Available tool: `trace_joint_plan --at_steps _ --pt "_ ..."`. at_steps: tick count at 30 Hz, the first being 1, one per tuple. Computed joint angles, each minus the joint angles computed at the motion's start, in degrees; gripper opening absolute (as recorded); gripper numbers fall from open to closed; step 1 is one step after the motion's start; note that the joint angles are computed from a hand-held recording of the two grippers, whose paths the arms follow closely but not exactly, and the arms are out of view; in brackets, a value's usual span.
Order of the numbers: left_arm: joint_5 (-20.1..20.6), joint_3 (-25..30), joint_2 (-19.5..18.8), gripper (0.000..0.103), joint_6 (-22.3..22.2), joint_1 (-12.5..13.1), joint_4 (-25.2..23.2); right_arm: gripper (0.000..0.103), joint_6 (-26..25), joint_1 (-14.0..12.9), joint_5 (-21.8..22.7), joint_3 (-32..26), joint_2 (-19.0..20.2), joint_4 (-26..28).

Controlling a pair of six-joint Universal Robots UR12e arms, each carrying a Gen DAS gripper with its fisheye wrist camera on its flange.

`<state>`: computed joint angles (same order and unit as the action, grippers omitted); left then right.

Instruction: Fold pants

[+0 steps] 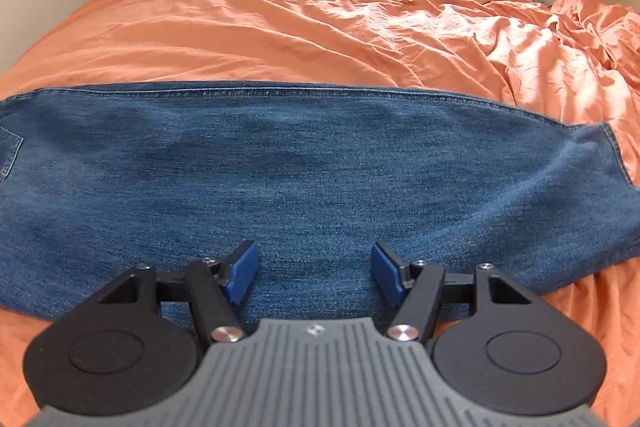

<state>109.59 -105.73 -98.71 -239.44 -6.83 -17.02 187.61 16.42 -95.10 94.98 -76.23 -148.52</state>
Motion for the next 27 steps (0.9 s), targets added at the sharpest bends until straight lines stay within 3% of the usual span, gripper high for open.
trace_joint_plan --at_steps 5,8,11,13,15,17,19,22,27 --pt "6.3 2.2 2.6 0.019 8.2 -2.9 -1.8 0.059 0.4 -0.8 0.6 1.1 -1.9 0.5" --pt "8.6 1.5 4.6 0.019 11.3 -3.1 -3.5 0.059 -0.6 -1.7 2.2 2.8 -3.8 0.7" --pt "12.1 0.4 5.7 0.018 12.9 -2.3 -7.7 0.059 -1.3 -2.7 2.9 4.4 -5.4 0.8" --pt "12.4 -0.1 5.8 0.018 11.5 -1.4 -13.2 0.058 -0.7 -3.6 3.1 5.6 -6.2 0.7" --pt "10.9 -0.5 5.2 0.019 10.3 -0.7 -16.8 0.054 1.3 -4.7 3.4 6.4 -6.9 1.1" --pt "13.0 0.3 3.4 0.019 13.0 -1.3 -18.9 0.049 4.0 -6.1 4.0 7.2 -7.6 1.1" --pt "13.5 1.9 2.0 0.023 11.4 -1.5 -22.4 0.049 7.1 -7.6 4.7 8.1 -8.6 0.4" --pt "15.2 4.7 0.3 0.041 9.2 -1.9 -26.7 0.048 10.9 -10.3 5.4 9.6 -10.2 -1.4" --pt "22.2 6.9 0.0 0.072 11.4 -4.2 -28.7 0.038 17.9 -15.7 8.0 11.4 -12.2 -3.8"
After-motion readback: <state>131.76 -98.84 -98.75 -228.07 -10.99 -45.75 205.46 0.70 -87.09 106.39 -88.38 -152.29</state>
